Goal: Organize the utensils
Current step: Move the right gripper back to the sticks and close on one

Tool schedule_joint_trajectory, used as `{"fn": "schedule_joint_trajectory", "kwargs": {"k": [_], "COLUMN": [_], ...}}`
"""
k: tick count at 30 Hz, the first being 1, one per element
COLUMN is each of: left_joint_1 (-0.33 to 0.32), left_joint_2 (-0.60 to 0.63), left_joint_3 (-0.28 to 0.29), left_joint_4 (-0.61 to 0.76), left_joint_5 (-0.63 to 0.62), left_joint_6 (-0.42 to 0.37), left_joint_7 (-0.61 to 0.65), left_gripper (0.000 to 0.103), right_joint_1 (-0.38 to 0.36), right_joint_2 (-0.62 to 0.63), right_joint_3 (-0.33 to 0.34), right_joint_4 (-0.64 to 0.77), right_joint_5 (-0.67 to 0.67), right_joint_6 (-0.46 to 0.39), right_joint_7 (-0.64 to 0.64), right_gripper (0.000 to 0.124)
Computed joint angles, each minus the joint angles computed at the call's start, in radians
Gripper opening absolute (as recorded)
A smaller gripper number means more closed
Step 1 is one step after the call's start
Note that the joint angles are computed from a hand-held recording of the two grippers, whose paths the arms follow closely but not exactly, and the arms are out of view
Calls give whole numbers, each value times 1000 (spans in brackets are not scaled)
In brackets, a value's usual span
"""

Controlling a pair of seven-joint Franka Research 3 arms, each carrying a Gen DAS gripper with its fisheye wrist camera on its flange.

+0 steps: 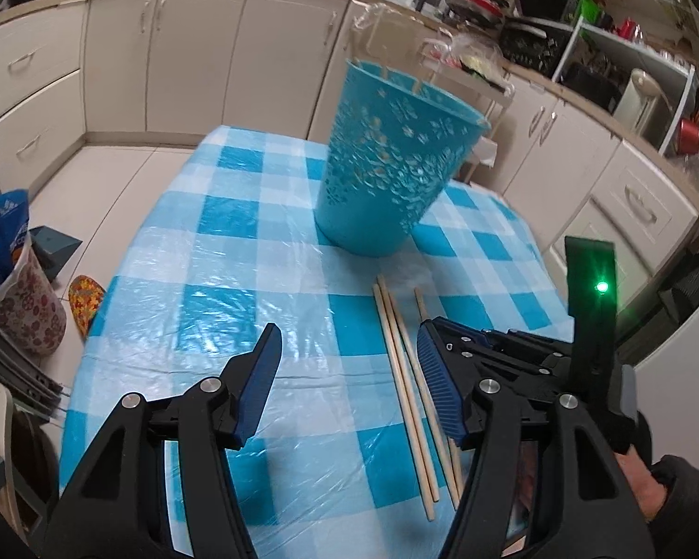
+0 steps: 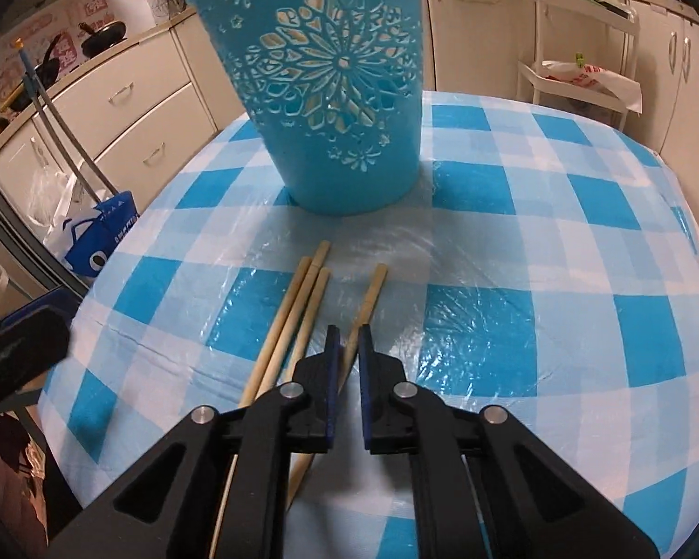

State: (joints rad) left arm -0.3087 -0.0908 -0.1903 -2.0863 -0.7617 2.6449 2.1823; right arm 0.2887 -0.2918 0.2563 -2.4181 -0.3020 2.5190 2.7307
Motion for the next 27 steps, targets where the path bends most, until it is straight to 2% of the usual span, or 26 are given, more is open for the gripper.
{"fn": "schedule_joint_trajectory", "kwargs": {"k": [5, 12, 19, 23, 27], "left_joint_1": [-5, 5, -4, -9, -10], "left_joint_2": [44, 132, 218, 242, 255], "left_joint_3": [-30, -63, -83, -89, -93], "left_joint_4": [35, 107, 185, 207, 221], "left_joint_5": [113, 381, 654, 757, 810], "left_joint_6": [18, 14, -25, -47, -63], "left_joint_7": [-63, -236, -411, -476, -518], "left_gripper": [57, 57, 57, 57, 57], "right_joint_1": [0, 29, 0, -11, -17], "right_joint_2": [19, -36, -120, -130, -144], "right_joint_3": [-8, -29, -5, 0, 0], "right_joint_4": [17, -19, -119, -137, -161], "right_joint_5": [4, 59, 120, 150, 188], "right_joint_6": [-3, -30, 56, 91, 129], "right_joint_7": [-9, -141, -155, -163, -175], "right_gripper": [7, 7, 7, 7, 7]}}
